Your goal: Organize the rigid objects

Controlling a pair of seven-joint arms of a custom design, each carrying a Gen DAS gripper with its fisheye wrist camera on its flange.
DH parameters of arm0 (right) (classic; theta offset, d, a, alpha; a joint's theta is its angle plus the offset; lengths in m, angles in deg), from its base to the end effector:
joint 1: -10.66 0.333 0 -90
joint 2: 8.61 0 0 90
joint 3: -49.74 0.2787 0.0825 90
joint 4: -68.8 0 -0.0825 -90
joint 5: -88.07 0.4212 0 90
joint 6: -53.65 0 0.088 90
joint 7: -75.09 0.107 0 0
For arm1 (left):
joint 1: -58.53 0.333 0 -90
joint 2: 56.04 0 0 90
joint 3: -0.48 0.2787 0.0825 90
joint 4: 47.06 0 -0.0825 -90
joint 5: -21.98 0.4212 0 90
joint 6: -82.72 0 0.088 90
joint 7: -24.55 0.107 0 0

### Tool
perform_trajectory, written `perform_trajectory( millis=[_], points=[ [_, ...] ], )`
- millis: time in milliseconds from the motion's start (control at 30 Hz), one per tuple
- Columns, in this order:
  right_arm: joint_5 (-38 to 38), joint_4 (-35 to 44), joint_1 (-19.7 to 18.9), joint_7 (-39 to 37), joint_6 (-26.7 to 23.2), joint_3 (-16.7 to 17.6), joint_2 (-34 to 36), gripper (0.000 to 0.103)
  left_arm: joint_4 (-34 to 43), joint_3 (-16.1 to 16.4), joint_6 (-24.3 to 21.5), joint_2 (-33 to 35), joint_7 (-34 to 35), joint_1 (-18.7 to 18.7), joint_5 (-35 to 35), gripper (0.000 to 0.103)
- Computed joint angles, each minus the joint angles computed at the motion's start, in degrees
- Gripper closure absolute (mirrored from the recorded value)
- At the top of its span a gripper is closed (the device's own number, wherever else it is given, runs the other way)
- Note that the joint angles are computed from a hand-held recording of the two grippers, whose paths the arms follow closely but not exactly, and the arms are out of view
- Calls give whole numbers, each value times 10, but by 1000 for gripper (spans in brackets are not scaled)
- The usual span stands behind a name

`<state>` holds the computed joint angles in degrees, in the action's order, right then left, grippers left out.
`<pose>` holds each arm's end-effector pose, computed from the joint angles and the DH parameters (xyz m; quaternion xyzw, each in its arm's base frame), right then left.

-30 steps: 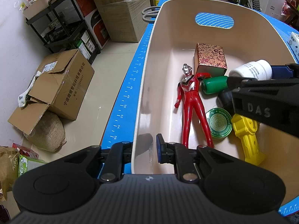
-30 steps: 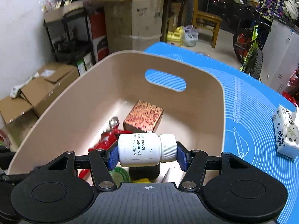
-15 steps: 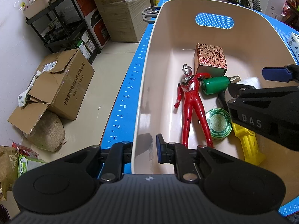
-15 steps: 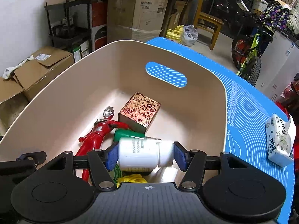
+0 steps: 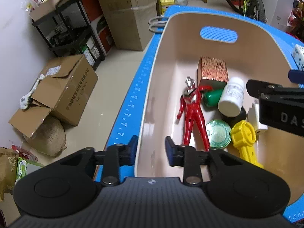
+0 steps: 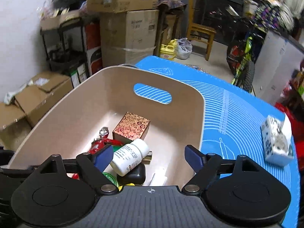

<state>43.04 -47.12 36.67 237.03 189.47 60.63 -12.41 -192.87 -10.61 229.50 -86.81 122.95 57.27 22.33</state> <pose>0.4919 0.3611 0.4743 -0.6072 0.7012 -0.2881 0.2381 0.4662 -0.1022 0.4619 -0.5445 0.7929 -0.1598 0.2221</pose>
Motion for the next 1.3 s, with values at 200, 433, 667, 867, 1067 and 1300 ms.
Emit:
perform_trajectory(
  millis=[200,433,667,867,1067,1300],
  points=[
    [-48,-33,-1,60,-5,15,-45,12,-25,-9,34,-34,-21,4,8,30],
    [-67,-61,-5,106,-36,37,-95,8,-43,-7,36,-72,-19,-6,-3,28],
    [-54,-98,-2,111,-84,59,-158,7,-71,1,29,-136,-7,-28,-26,28],
    [-30,-147,-1,115,-116,79,-240,6,-107,-4,11,-214,3,-44,-40,27],
    [3,-184,4,113,-146,101,-313,6,-139,-3,-20,-298,0,-71,-61,25],
    [35,-211,20,108,-196,128,-388,4,-177,-6,-50,-396,-14,-98,-76,20]
  ],
)
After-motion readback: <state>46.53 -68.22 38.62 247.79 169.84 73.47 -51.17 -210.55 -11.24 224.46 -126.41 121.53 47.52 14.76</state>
